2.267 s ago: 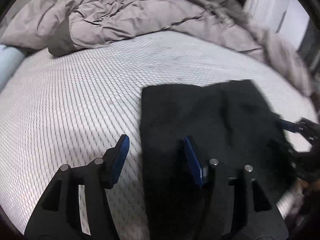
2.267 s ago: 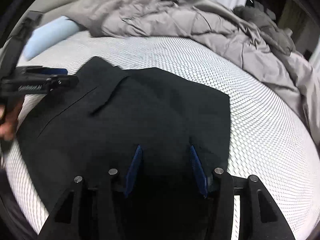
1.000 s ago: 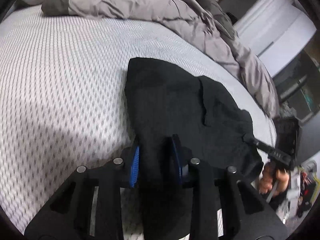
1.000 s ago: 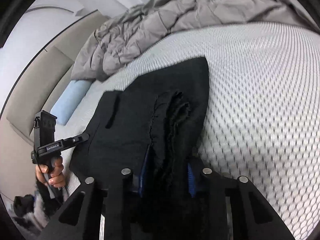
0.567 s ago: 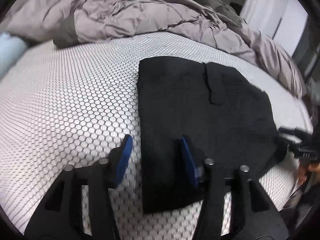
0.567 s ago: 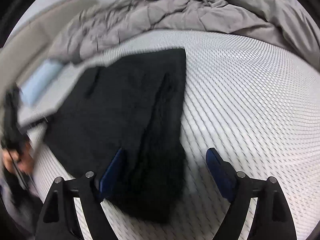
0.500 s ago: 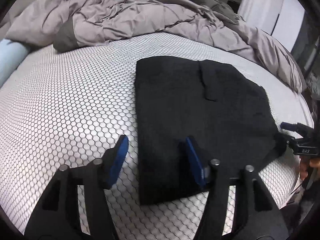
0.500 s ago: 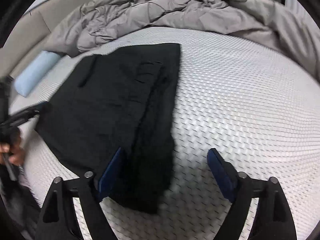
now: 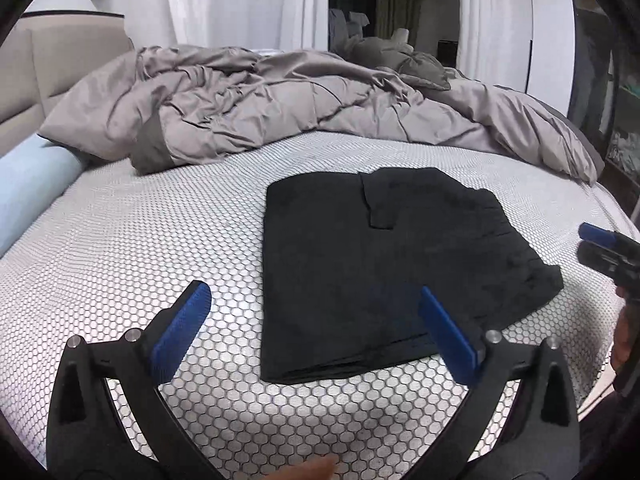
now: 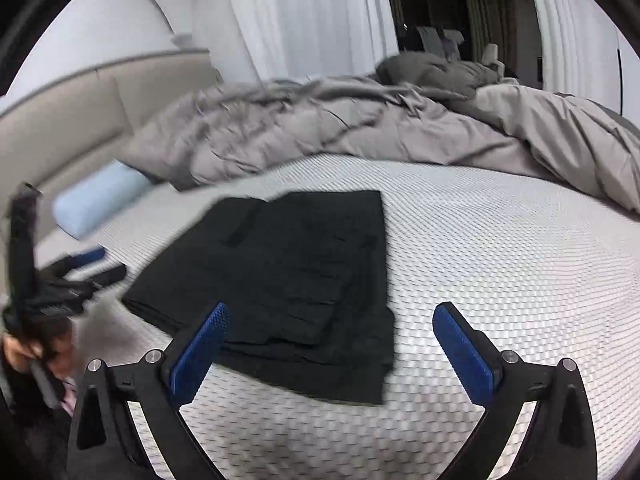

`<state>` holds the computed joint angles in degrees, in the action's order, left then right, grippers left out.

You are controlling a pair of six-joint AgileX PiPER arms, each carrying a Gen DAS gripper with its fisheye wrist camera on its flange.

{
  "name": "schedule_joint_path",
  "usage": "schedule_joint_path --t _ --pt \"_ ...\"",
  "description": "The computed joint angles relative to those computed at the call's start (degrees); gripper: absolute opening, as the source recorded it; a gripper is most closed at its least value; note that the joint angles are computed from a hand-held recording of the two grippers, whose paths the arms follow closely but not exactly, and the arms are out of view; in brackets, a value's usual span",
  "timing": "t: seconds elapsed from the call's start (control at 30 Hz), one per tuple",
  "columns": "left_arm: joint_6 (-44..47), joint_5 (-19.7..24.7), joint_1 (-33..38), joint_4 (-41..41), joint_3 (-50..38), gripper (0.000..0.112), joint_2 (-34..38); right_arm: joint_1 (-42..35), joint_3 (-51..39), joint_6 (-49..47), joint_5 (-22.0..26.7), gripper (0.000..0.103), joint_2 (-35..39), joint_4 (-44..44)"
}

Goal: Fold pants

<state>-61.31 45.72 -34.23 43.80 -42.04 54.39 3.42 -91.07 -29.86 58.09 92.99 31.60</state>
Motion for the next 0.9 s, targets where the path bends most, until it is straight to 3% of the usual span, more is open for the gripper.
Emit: schedule_joint_path --t 0.07,0.17,0.23,0.7,0.9 --pt "-0.3 1.1 -0.3 -0.1 -0.2 0.102 -0.5 1.1 1.6 -1.0 -1.8 0.103 -1.2 1.4" --pt "3.7 -1.7 3.2 -5.2 -0.3 0.102 -1.1 3.9 3.1 -1.4 -5.8 0.103 -1.9 -0.4" --pt "2.9 -2.9 3.1 -4.2 0.4 0.102 -1.6 4.6 3.4 -0.7 -7.1 0.103 -1.9 -1.6" --pt "-4.1 -2.3 -3.1 3.3 -0.5 0.102 3.2 2.4 3.4 -1.2 -6.4 0.103 -1.6 0.9" --pt "-0.9 -4.1 -1.3 2.3 -0.1 0.102 2.5 2.3 4.1 -1.8 -6.4 0.103 -2.3 1.5"
